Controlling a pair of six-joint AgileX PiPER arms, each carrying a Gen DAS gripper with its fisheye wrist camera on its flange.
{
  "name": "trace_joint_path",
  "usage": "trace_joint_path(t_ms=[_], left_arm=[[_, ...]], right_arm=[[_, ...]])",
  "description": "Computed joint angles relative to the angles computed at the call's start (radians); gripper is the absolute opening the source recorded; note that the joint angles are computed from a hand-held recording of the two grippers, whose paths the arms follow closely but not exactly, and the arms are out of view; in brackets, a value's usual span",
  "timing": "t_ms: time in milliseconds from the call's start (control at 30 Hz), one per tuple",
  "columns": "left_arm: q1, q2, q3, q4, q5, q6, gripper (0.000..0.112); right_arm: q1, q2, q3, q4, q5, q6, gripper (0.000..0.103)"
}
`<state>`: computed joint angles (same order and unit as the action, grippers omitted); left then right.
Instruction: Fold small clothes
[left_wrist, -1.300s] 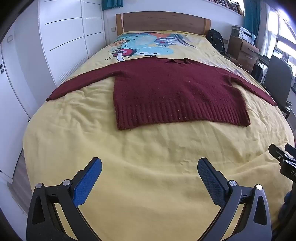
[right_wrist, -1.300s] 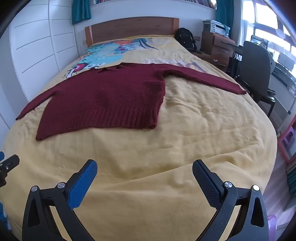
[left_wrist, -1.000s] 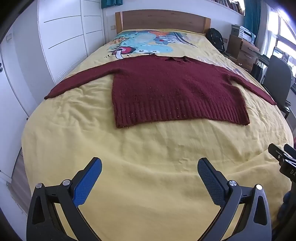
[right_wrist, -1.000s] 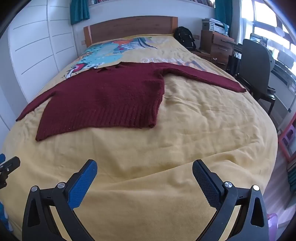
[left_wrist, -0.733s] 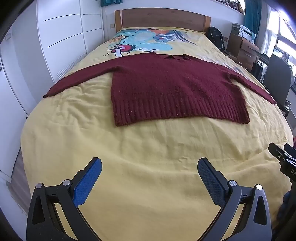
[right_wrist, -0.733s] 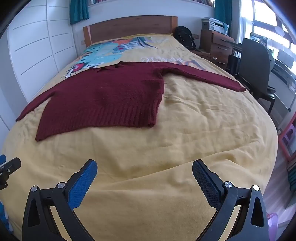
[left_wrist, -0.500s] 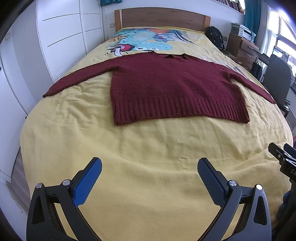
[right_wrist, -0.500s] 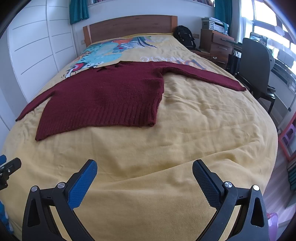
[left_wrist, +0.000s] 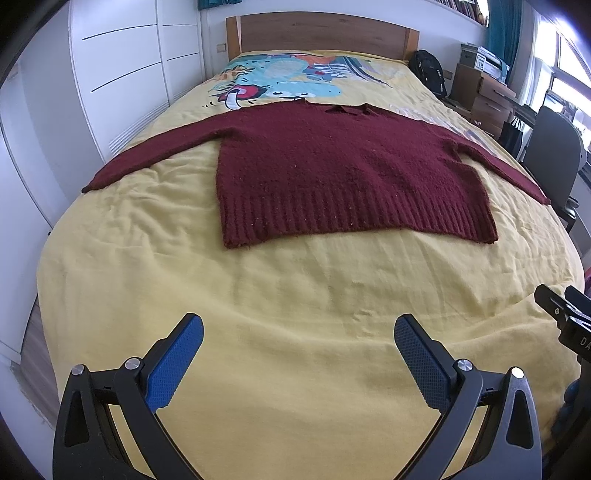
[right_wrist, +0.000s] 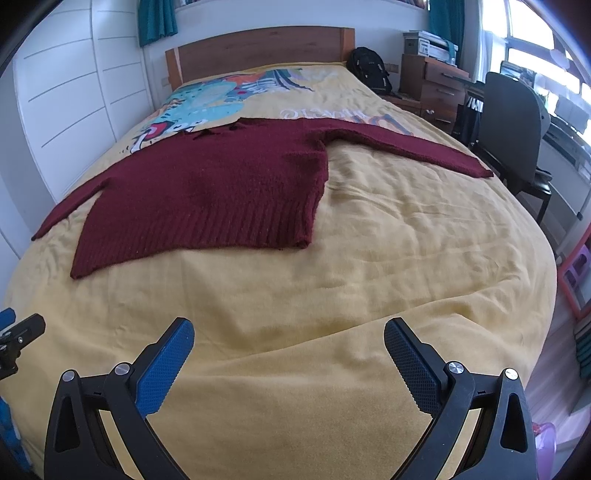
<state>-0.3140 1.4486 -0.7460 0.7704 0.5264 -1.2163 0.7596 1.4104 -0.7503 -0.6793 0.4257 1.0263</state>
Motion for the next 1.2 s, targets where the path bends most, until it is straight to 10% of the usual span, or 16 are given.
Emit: trace_joint_path(t_ms=[1200], left_arm=[[0.067,0.082,-0.046,-0.138,-0.033,0.200,0.102]], right_arm=[[-0.020,0.067,-0.060,0.106,0.039,-0.096,0.103]])
